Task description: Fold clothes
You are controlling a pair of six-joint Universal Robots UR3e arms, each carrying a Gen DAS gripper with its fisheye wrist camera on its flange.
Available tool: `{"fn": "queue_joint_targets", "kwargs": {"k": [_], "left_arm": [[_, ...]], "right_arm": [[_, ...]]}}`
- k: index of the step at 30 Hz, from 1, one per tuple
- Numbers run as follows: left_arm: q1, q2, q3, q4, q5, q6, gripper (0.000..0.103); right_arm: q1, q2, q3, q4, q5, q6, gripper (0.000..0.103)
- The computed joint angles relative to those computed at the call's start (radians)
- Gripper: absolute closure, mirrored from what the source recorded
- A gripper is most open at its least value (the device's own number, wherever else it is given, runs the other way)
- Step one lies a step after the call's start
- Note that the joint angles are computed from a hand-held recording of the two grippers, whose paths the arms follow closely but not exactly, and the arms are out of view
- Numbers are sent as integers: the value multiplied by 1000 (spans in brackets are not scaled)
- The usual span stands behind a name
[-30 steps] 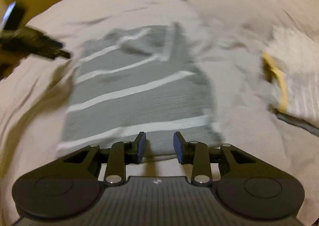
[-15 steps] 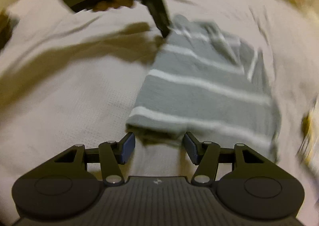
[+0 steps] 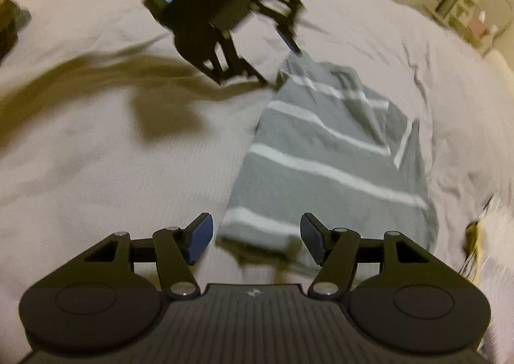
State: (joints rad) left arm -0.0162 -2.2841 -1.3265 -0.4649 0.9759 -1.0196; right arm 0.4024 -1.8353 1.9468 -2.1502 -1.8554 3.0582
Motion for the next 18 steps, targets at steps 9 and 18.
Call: {"fn": "queue_joint_targets", "kwargs": {"k": [9,18], "left_arm": [[-71,-139,112,119,70,-95,88],[-66,33,-3,85,98,-215,101]], "right_arm": [[144,271,-5,-144,-284,-41,58],[-80,-44,75,-39,-80,-254,101]]}}
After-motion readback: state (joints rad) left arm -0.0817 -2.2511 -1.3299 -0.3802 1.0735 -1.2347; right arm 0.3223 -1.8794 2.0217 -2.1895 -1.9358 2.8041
